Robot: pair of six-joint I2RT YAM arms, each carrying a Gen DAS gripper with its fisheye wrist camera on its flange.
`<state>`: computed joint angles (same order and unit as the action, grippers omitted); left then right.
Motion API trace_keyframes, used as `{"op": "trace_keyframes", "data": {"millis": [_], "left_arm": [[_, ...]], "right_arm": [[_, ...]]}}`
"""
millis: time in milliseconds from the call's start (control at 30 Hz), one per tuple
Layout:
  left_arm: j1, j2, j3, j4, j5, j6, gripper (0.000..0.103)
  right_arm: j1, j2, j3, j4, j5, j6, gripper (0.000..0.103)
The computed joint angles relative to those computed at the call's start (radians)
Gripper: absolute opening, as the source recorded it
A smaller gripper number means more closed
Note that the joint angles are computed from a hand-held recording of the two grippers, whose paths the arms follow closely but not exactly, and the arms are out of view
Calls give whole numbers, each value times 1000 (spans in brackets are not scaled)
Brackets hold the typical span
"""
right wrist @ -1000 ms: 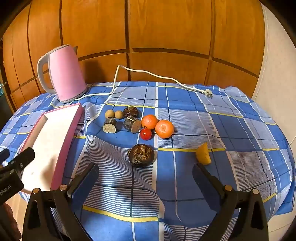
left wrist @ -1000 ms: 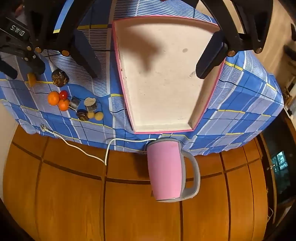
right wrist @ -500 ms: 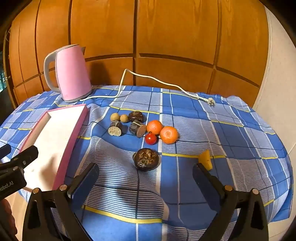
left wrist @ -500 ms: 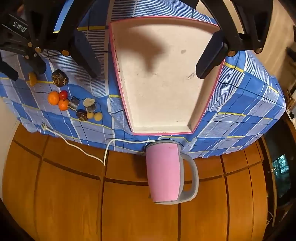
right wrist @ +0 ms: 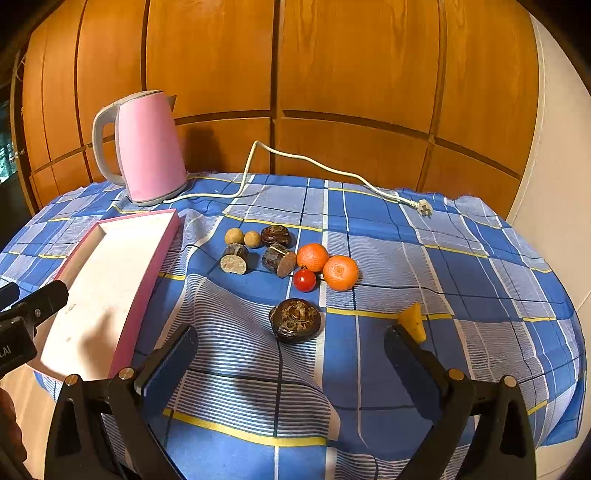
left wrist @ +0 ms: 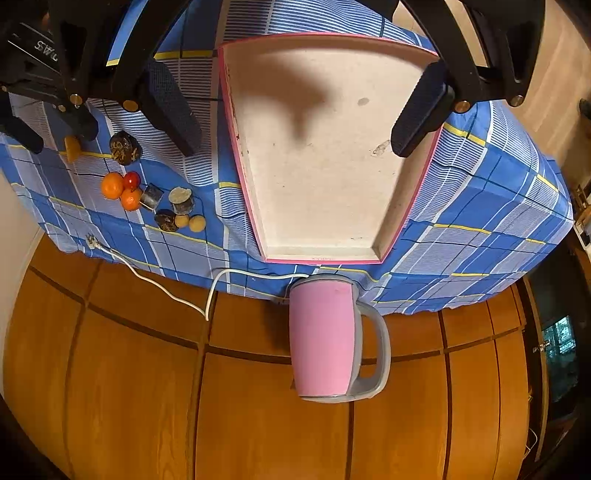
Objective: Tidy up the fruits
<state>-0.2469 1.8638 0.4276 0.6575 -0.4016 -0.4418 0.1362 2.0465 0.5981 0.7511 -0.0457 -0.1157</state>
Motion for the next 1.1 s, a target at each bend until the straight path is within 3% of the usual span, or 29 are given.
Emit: {"op": "trace_keyframes", "data": {"millis": [267,433,633,900,1100], "left_arm": [[8,0,-12,24,19,5,103],[25,-32,-5,-17,47,12,103],[31,-86,-58,13,27,19,103],[32,-90,-82,60,37,60,103],[22,-81,-52,22,47,59,103]], "right_arm": [[1,4,-4,16,-8,-8,103],[9,15,23,-6,1,-11,103],[32,32,60,-69,-11,-28,103],[59,11,41,-49,12,-38,103],[38,5,27,-39,6,-33,103]]}}
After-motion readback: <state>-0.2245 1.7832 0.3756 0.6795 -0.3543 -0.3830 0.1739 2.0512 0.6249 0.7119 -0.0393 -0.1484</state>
